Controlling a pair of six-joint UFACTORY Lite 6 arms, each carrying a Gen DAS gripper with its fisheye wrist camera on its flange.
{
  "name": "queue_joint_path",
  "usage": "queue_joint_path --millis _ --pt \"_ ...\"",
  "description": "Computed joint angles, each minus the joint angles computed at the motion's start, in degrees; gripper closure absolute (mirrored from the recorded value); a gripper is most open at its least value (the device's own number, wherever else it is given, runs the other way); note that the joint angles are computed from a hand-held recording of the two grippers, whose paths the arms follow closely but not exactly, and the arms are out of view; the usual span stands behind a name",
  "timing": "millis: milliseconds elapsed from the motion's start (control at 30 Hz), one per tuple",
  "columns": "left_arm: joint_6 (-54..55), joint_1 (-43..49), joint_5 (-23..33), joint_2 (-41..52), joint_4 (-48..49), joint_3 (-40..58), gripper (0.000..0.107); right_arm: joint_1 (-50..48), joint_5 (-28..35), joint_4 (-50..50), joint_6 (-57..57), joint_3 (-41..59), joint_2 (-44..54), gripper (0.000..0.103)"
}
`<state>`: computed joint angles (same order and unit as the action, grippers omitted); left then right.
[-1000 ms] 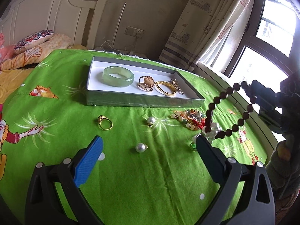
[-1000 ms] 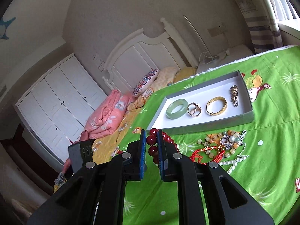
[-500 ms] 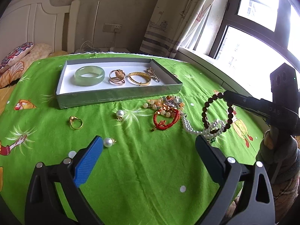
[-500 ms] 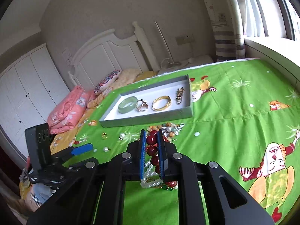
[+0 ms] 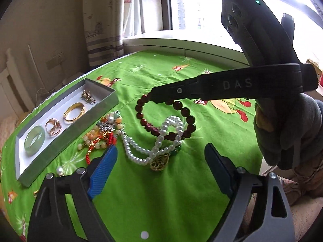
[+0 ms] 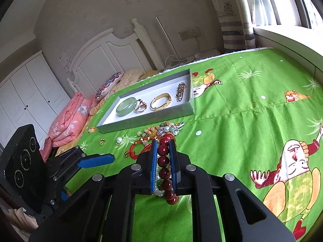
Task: Organize jewelry
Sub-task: 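Grasp the bead strand with the left gripper while the right gripper holds the bracelet up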
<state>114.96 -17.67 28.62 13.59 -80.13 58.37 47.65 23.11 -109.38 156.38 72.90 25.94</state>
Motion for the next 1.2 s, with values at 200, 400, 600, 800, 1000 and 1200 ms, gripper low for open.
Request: queue_joint_path --millis 200,400,600,800,1000,1200 --pt "-10.3 -0.4 3.0 9.9 9.9 11.2 0.039 -0.7 0.7 -7.8 9.0 -4.0 -2.0 0.090" --pt "-18.6 2.7 12.1 17.5 18.2 20.8 0.073 -1.6 1.1 -13.2 15.8 -6.4 -2.9 0.090" --pt "-15.8 6.8 19.9 10.7 10.8 17.6 0.100 -1.1 1.7 -7.6 10.7 -5.3 -2.1 0.090" --pt "-25.6 10.0 34.0 7.5 12.3 28.9 0.100 -0.1 0.8 2.4 -1.1 -0.1 1.6 0.090" --pt "-30.4 12.4 39.9 4.3 9.9 36.0 0.100 0.6 0.3 3.4 -2.8 1.7 2.9 0.090" --pt "-33.0 18.1 45.3 -0.4 7.4 39.3 0.100 0.6 1.7 0.3 1.5 -0.3 1.5 0.090"
